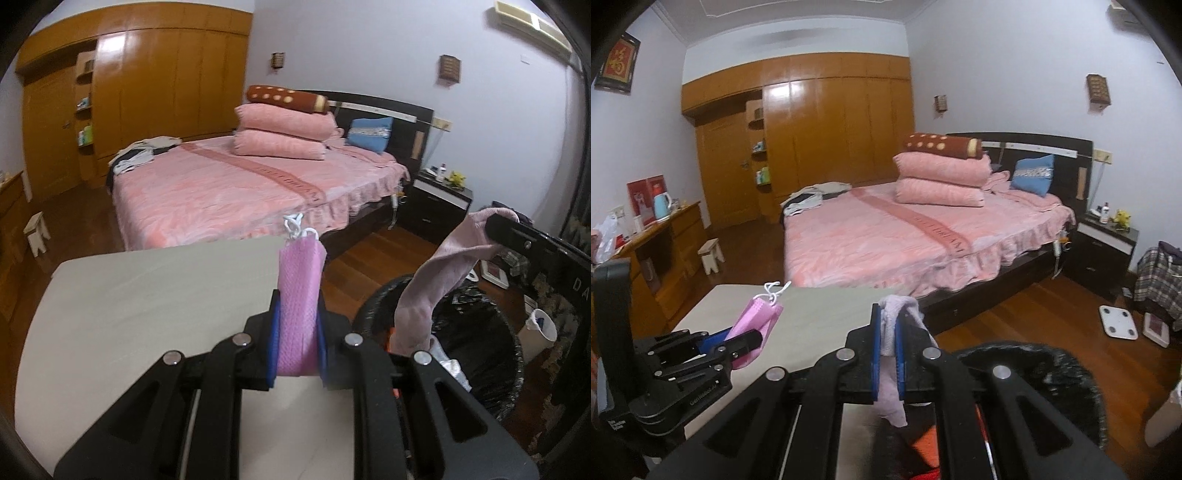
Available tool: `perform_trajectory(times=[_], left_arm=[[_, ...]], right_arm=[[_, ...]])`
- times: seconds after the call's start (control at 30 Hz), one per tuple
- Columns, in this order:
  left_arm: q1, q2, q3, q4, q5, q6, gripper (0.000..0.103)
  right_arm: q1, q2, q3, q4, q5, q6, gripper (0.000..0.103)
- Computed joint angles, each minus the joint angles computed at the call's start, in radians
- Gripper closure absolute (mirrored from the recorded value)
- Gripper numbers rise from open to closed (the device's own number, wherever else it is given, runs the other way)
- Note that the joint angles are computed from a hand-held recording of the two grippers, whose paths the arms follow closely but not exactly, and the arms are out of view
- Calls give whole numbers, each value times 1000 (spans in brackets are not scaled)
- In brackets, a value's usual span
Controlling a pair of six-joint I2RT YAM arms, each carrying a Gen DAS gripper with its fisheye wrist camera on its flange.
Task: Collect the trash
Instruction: 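Carry the pink mesh bag and pink cloth over the bin and open both grippers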
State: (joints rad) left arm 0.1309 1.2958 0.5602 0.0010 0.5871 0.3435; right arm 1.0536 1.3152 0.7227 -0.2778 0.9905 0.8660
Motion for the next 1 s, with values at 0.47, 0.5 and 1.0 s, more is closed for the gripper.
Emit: perform_trajectory(times=[0.47, 0.5, 1.0], left_arm=[[-477, 141, -88, 317, -202, -218, 88], [-502, 159, -86, 337, -213, -230, 88], [-653, 392, -42, 487, -195, -275, 32]], right_arm=[[-142, -309, -229, -168, -36, 70, 96], [-162, -333, -251, -169, -47, 69, 96], [-447, -517, -513, -93, -266, -16, 84]])
